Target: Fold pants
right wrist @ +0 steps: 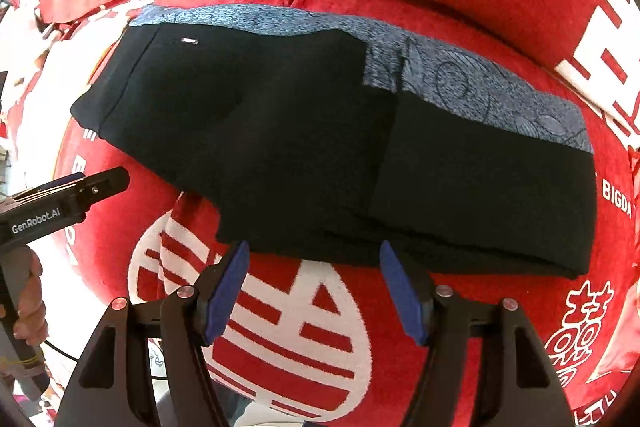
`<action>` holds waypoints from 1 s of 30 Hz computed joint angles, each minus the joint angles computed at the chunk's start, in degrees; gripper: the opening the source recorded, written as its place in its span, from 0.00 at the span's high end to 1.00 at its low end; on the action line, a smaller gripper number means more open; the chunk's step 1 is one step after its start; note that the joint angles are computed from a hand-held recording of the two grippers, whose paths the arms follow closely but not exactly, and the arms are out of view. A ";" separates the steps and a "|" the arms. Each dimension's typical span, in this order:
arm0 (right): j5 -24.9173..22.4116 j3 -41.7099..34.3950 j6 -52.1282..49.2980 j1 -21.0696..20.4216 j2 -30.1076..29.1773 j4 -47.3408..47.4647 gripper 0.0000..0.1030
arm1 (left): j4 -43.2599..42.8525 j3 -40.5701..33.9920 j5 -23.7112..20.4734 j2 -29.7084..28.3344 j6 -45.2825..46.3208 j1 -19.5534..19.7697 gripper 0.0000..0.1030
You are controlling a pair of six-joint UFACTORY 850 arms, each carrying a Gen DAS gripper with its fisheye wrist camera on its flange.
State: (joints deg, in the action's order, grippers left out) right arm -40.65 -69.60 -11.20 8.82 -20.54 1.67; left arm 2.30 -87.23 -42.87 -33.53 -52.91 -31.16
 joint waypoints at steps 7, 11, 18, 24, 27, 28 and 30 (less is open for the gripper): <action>0.37 -0.58 2.29 1.20 -1.64 -2.46 0.29 | -0.08 1.94 0.91 0.73 -0.16 1.16 0.16; 0.72 -0.39 3.08 1.50 -1.95 -2.91 0.25 | 0.15 3.51 0.95 1.22 -0.77 2.20 0.16; 0.88 -0.25 4.31 1.95 -2.18 -3.86 0.22 | 1.28 6.18 2.35 2.54 -3.03 3.72 0.16; 0.74 -0.34 5.21 2.30 -2.34 -4.94 0.22 | 1.33 9.28 6.96 4.72 -4.19 5.64 0.16; 0.76 -0.41 5.61 2.41 -2.48 -5.12 0.22 | -3.69 12.76 14.92 6.96 -0.92 7.22 0.16; 0.71 -0.49 5.50 2.38 -2.54 -5.15 0.21 | -6.71 14.15 17.87 7.69 1.08 7.86 0.16; 0.80 -0.48 5.79 2.48 -2.59 -5.39 0.21 | -14.25 16.39 22.52 8.61 6.84 9.00 0.16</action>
